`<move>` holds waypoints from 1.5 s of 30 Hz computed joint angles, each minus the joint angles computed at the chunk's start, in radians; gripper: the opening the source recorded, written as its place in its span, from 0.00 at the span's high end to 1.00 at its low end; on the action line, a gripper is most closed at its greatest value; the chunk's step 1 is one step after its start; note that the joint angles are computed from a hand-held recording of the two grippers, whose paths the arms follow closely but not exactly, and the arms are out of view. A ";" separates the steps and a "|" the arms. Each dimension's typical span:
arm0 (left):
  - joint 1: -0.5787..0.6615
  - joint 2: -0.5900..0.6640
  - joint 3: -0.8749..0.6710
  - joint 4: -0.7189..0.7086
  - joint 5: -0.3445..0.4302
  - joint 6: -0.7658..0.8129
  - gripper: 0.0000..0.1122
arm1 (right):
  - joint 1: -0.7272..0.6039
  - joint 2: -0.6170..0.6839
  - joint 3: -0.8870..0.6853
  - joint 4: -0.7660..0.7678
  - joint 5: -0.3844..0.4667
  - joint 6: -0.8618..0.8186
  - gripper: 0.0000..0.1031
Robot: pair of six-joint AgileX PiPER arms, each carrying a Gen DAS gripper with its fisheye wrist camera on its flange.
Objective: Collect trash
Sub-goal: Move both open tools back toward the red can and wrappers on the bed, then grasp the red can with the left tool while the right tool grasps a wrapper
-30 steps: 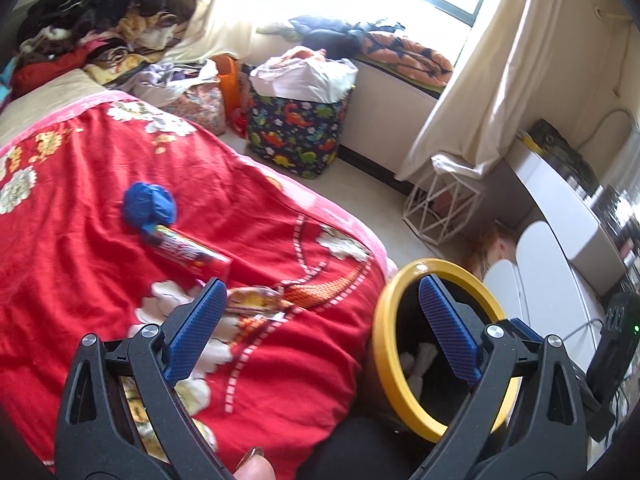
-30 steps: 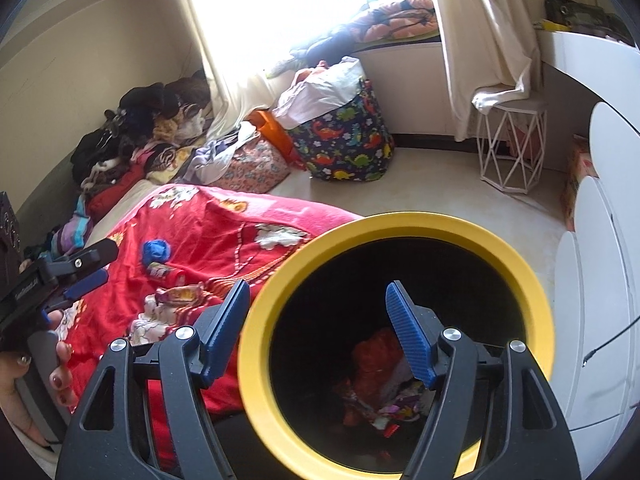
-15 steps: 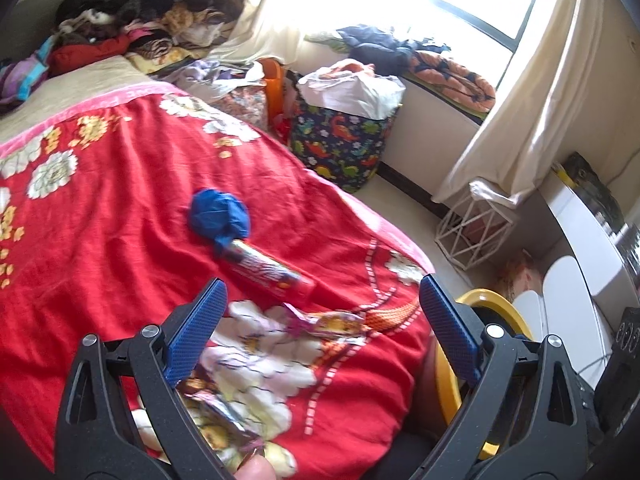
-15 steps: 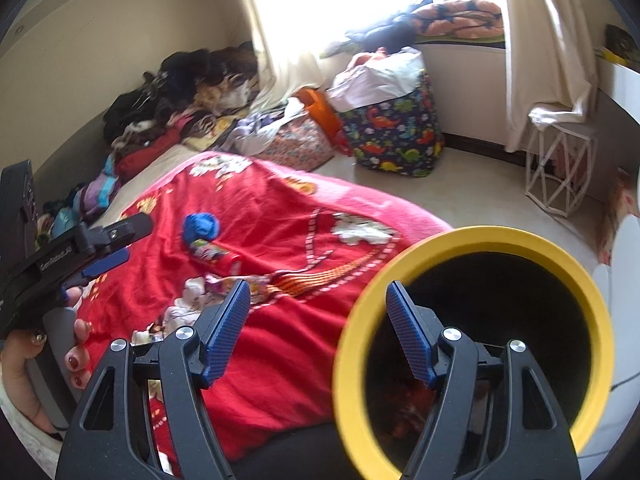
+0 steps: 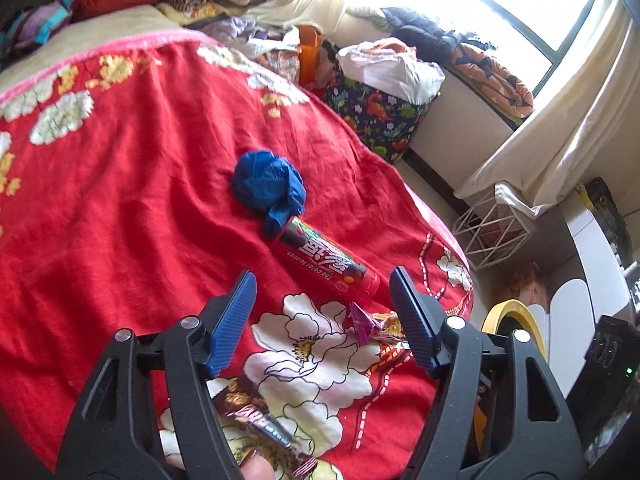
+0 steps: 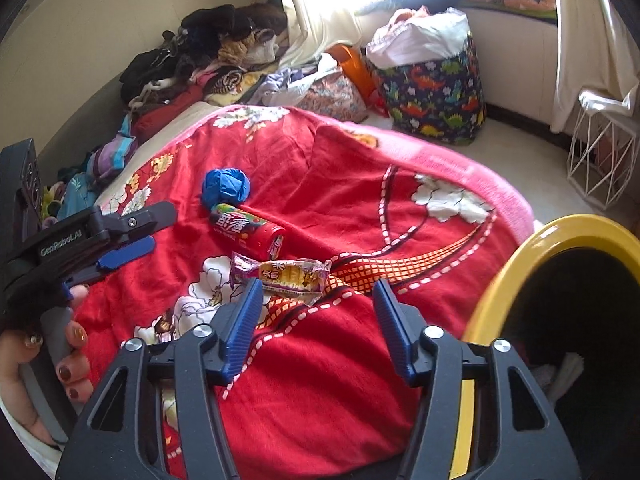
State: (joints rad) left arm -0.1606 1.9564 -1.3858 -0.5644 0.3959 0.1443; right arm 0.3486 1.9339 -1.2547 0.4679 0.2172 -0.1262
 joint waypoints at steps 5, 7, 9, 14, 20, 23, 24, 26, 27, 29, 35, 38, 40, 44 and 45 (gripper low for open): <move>0.006 0.102 -0.123 0.005 0.088 -0.047 0.55 | -0.008 0.086 -0.092 0.016 0.057 -0.002 0.60; 0.014 0.151 -0.188 0.011 0.138 -0.090 0.60 | -0.010 0.115 -0.123 0.028 0.076 -0.010 0.62; 0.025 0.197 -0.247 -0.012 0.186 -0.099 0.62 | -0.015 0.145 -0.154 0.044 0.099 -0.021 0.64; 0.045 0.282 -0.350 -0.076 0.263 -0.131 0.64 | -0.042 0.204 -0.208 0.223 0.161 -0.158 0.73; 0.057 0.362 -0.435 -0.114 0.311 -0.185 0.65 | -0.049 0.186 -0.182 0.337 0.175 -0.277 0.90; 0.059 0.383 -0.458 -0.125 0.313 -0.198 0.65 | -0.040 0.134 -0.112 0.376 0.130 -0.332 0.91; 0.059 0.387 -0.461 -0.130 0.313 -0.200 0.65 | -0.036 0.120 -0.096 0.380 0.118 -0.338 0.92; 0.065 0.394 -0.457 -0.160 0.307 -0.193 0.65 | -0.029 0.086 -0.050 0.385 0.087 -0.355 0.92; 0.069 0.394 -0.448 -0.177 0.300 -0.190 0.67 | -0.025 0.070 -0.030 0.385 0.073 -0.359 0.92; 0.069 0.392 -0.441 -0.188 0.289 -0.193 0.68 | -0.018 0.040 0.011 0.383 0.045 -0.366 0.92; 0.066 0.307 -0.314 -0.283 0.228 -0.082 0.75 | -0.016 -0.043 0.111 0.418 -0.019 -0.412 0.92; 0.053 0.242 -0.234 -0.307 0.188 -0.017 0.77 | -0.018 -0.072 0.134 0.409 -0.040 -0.410 0.92; 0.041 0.199 -0.191 -0.292 0.157 0.005 0.78 | -0.025 -0.091 0.150 0.451 -0.046 -0.454 0.92; 0.022 0.112 -0.110 -0.274 0.105 0.059 0.78 | -0.033 -0.131 0.186 0.503 -0.061 -0.503 0.92; 0.019 0.100 -0.098 -0.276 0.096 0.071 0.78 | -0.037 -0.140 0.195 0.537 -0.061 -0.536 0.92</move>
State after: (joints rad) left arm -0.1412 2.0559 -1.4840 -0.8403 0.4922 0.2155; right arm 0.3117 1.7942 -1.0600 1.0051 0.1558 -0.6626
